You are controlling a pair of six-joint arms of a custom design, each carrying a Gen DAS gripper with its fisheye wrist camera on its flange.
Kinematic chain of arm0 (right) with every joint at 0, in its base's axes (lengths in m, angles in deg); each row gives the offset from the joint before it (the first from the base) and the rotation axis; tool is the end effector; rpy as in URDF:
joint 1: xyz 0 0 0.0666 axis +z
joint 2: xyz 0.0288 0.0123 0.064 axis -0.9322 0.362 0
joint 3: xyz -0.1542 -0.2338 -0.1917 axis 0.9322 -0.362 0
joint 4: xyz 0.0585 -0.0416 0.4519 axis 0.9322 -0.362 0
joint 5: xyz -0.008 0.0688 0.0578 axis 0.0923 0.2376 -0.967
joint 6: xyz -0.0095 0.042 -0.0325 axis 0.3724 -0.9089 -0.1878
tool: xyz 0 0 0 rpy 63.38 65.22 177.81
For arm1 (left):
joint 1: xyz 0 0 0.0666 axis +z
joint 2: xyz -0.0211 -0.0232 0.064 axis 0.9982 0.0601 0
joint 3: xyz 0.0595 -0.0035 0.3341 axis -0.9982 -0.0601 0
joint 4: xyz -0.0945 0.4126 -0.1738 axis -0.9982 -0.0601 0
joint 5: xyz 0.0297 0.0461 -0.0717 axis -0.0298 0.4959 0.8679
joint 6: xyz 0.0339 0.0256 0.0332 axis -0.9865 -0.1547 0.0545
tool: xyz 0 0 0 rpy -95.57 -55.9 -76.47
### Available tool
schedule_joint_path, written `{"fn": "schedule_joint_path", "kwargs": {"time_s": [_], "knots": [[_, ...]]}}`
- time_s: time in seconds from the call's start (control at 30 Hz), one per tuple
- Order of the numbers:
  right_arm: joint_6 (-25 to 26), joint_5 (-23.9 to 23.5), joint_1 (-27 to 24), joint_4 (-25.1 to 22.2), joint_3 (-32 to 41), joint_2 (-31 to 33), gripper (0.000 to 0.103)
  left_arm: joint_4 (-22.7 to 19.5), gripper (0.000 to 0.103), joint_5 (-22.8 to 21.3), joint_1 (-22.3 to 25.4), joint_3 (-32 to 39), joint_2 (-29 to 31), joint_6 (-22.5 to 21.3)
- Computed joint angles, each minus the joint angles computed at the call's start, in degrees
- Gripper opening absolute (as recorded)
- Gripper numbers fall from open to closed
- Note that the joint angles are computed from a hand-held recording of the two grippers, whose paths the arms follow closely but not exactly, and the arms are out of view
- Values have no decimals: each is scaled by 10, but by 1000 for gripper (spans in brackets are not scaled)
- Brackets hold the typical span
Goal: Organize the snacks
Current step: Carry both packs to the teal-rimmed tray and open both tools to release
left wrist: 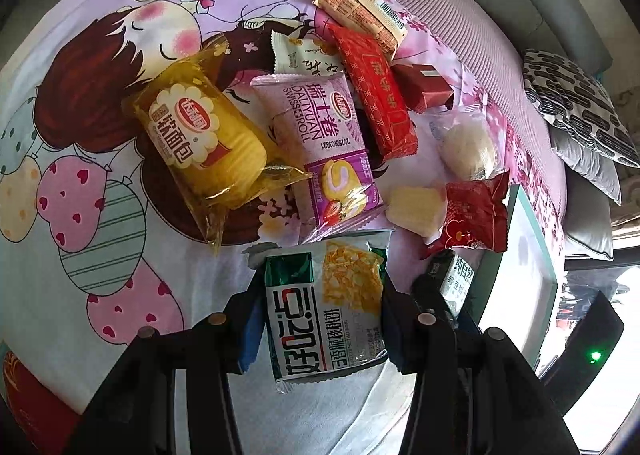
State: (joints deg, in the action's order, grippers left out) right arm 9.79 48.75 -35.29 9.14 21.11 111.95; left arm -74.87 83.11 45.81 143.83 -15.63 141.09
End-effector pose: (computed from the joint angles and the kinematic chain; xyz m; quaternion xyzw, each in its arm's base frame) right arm 0.3703 0.2397 0.3665 -0.0808 0.9751 0.0473 0.2011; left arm 0.3301 -0.2844 0.3706 -0.3090 0.9273 -0.1786 0.1127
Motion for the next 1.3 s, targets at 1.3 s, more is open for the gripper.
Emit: {"fn": "schedule_joint_path", "kwargs": {"time_s": [1.3], "knots": [[-28,43,0,45,-32,-90,43,-21,51,-82,-24,57,21,-39]]}}
